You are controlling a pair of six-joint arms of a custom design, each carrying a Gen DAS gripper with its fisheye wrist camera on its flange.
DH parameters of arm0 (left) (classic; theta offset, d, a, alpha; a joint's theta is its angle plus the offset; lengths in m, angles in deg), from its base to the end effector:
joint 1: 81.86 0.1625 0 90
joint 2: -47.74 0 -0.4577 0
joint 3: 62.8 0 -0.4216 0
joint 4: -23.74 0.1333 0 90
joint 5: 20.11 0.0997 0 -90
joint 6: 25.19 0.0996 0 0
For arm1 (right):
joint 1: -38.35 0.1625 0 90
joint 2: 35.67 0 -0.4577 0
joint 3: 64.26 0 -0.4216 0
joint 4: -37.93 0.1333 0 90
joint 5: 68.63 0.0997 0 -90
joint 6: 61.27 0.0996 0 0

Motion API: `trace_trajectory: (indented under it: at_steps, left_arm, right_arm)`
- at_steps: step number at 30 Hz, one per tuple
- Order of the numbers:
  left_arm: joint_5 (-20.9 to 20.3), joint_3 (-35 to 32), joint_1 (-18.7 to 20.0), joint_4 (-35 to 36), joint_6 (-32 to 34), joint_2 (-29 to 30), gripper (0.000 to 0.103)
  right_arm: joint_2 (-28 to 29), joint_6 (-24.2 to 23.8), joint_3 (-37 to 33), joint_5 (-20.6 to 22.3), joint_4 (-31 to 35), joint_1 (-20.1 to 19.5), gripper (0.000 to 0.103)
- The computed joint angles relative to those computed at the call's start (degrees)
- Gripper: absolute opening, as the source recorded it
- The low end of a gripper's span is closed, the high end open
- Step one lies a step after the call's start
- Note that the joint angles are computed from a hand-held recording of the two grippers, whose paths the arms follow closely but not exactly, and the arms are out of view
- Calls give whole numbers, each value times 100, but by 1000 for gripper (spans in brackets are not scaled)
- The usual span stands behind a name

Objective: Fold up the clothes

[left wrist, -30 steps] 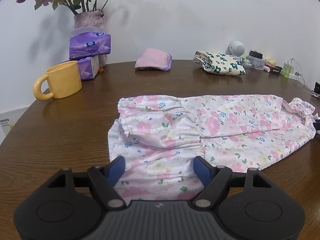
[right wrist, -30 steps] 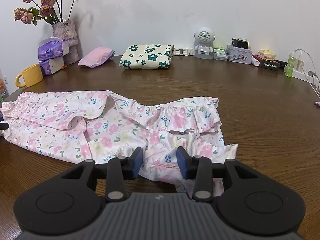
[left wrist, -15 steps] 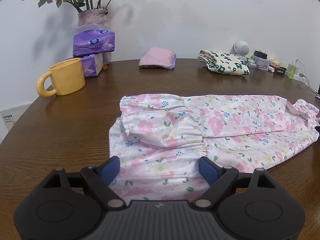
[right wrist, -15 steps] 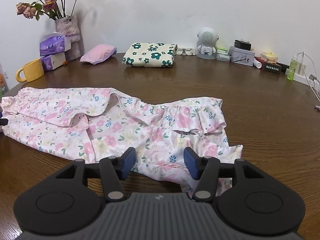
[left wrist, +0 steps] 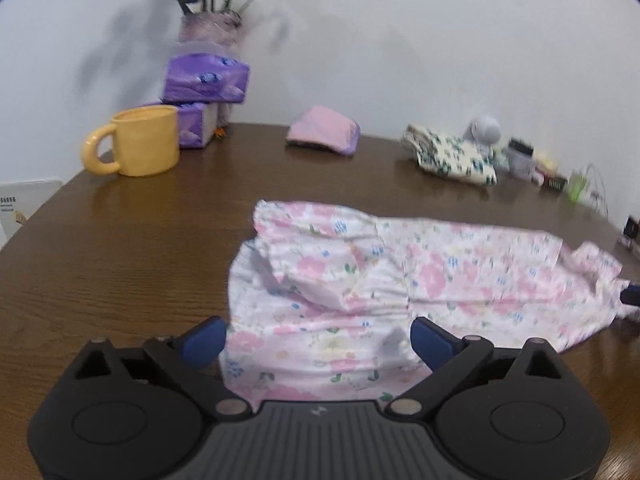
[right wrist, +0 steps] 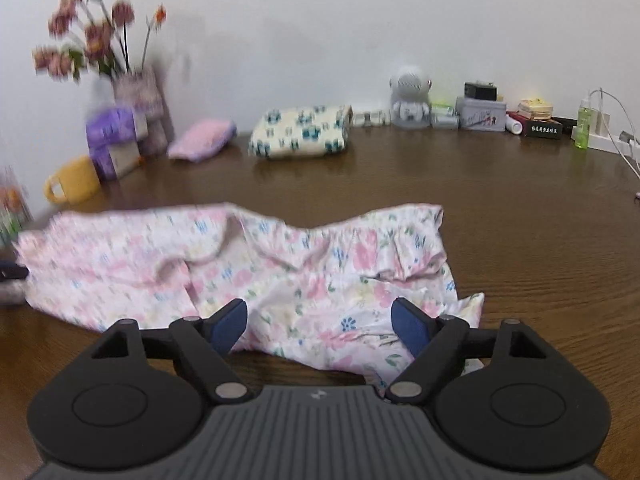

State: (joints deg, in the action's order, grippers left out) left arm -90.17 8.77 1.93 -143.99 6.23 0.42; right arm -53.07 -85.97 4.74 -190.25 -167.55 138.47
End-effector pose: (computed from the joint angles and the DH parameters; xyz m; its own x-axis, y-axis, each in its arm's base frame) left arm 0.0766 -0.8425 0.3502 -0.7892 0.1627 -0.5921 0.5576 0.5939 -0.5800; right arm 0.2237 -0.7917 0.0211 -0.8044 0.1040 0.5849 -0.4551 0.5249 -0.7193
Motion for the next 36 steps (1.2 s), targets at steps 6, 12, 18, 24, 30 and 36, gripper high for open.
trace_trajectory:
  at_steps: [6, 12, 18, 24, 30, 36]
  left_arm:
    - [265, 309, -242, -296, 547, -145, 98]
    - [453, 182, -233, 142, 554, 35, 74]
    - [444, 163, -169, 238, 613, 49, 71]
    - [-193, 191, -118, 41, 294, -97, 71]
    - [301, -550, -268, 103, -166, 347, 71]
    - [1145, -1039, -284, 609, -86, 747, 65]
  right_arm:
    - [-96, -290, 22, -448, -377, 186, 81]
    - [-83, -207, -43, -638, 204, 114, 57]
    - [-7, -295, -67, -782, 387, 52, 46]
    - [-54, -406, 65, -640, 39, 81, 50]
    - [-31, -439, 50, -777, -74, 88, 54]
    - [4, -433, 70, -721, -38, 43, 57]
